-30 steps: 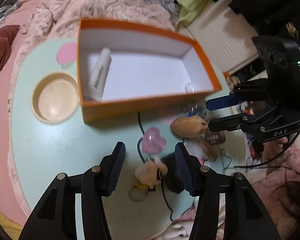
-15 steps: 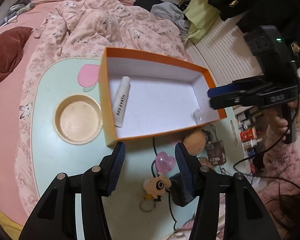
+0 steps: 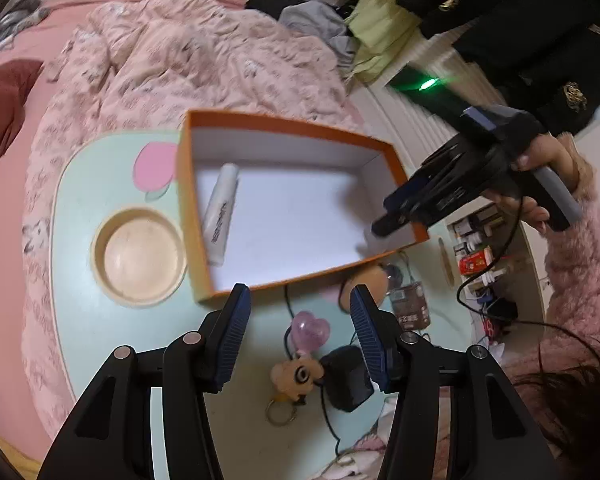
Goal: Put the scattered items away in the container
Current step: 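Reach into the orange box and grasp the clear heart with right tool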
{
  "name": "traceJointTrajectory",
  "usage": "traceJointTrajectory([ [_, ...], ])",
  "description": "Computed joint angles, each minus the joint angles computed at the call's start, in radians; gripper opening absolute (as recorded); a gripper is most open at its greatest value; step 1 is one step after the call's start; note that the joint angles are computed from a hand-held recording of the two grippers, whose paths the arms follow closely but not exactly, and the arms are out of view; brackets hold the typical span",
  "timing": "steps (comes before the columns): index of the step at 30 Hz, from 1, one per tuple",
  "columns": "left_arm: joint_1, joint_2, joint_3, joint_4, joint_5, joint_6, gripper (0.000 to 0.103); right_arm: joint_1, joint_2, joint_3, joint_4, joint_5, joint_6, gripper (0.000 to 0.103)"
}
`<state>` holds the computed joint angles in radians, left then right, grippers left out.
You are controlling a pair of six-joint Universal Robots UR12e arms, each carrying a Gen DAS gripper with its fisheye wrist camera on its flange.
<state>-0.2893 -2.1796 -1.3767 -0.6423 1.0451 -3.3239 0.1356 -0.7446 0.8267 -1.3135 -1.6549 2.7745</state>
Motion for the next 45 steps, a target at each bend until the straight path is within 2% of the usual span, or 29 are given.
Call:
traceJointTrajectory([
  [3,-0.001,-0.002,0.004,0.013,-0.015,0.011,0.053,0.021,0.026,-0.021,0.014,-0.106,0.012,0.048],
  [9,0.007,0.003,-0.008,0.035,-0.028,-0.014,0.053,0.051,0.065,-0.051,0.083,-0.231,0.009,0.044],
  [13,0.009,0.006,-0.017,0.036,-0.018,-0.021,0.053,0.049,0.112,-0.133,0.199,-0.232,0.045,0.038],
  [17,0.013,0.007,-0.024,0.046,-0.026,-0.022,0.053,0.032,0.149,-0.204,0.284,-0.171,0.072,0.035],
  [18,0.013,0.008,-0.026,0.049,-0.028,-0.024,0.053,0.031,0.141,-0.192,0.267,-0.164,0.074,0.035],
  [20,0.015,0.008,-0.028,0.052,-0.029,-0.026,0.053,0.033,0.101,-0.121,0.15,-0.167,0.058,0.023],
  [21,0.014,0.007,-0.028,0.052,-0.026,-0.028,0.053,0.034,0.086,-0.096,0.105,-0.163,0.041,0.021],
  [23,0.013,0.006,-0.026,0.05,-0.023,-0.031,0.053,0.037,0.061,-0.059,0.022,-0.137,-0.009,0.006],
  [25,0.012,0.006,-0.025,0.047,-0.02,-0.034,0.053,0.036,0.054,-0.059,-0.004,-0.106,-0.038,0.006],
  [27,0.011,0.008,-0.027,0.046,-0.017,-0.031,0.053,0.031,0.068,-0.104,0.061,-0.086,-0.06,0.017],
  [29,0.01,0.008,-0.028,0.045,-0.015,-0.027,0.053,0.024,0.063,-0.109,0.07,-0.088,-0.01,0.057],
  [30,0.01,0.009,-0.029,0.046,-0.014,-0.027,0.053,0.021,0.048,-0.084,0.04,-0.095,0.012,0.059],
  [32,0.009,0.009,-0.031,0.05,-0.015,-0.029,0.053,0.02,0.036,-0.058,0.022,-0.119,0.039,0.059],
  [36,0.008,0.01,-0.033,0.05,-0.018,-0.029,0.053,0.013,0.049,-0.064,0.108,-0.076,0.113,0.059],
  [38,0.007,0.011,-0.032,0.045,-0.015,-0.027,0.053,0.011,0.048,-0.049,0.106,-0.091,0.127,0.058],
  [41,0.004,0.013,-0.035,0.04,-0.01,-0.025,0.053,0.006,0.044,-0.045,0.097,-0.073,0.124,0.052],
  [42,0.005,0.014,-0.037,0.04,-0.009,-0.026,0.053,0.004,0.038,-0.036,0.087,-0.06,0.118,0.047],
  [43,0.005,0.015,-0.038,0.041,-0.009,-0.028,0.053,0.001,0.032,-0.025,0.078,-0.034,0.106,0.038],
  [45,0.005,0.015,-0.041,0.046,-0.007,-0.035,0.053,-0.001,0.024,-0.013,0.064,-0.03,0.108,0.037],
])
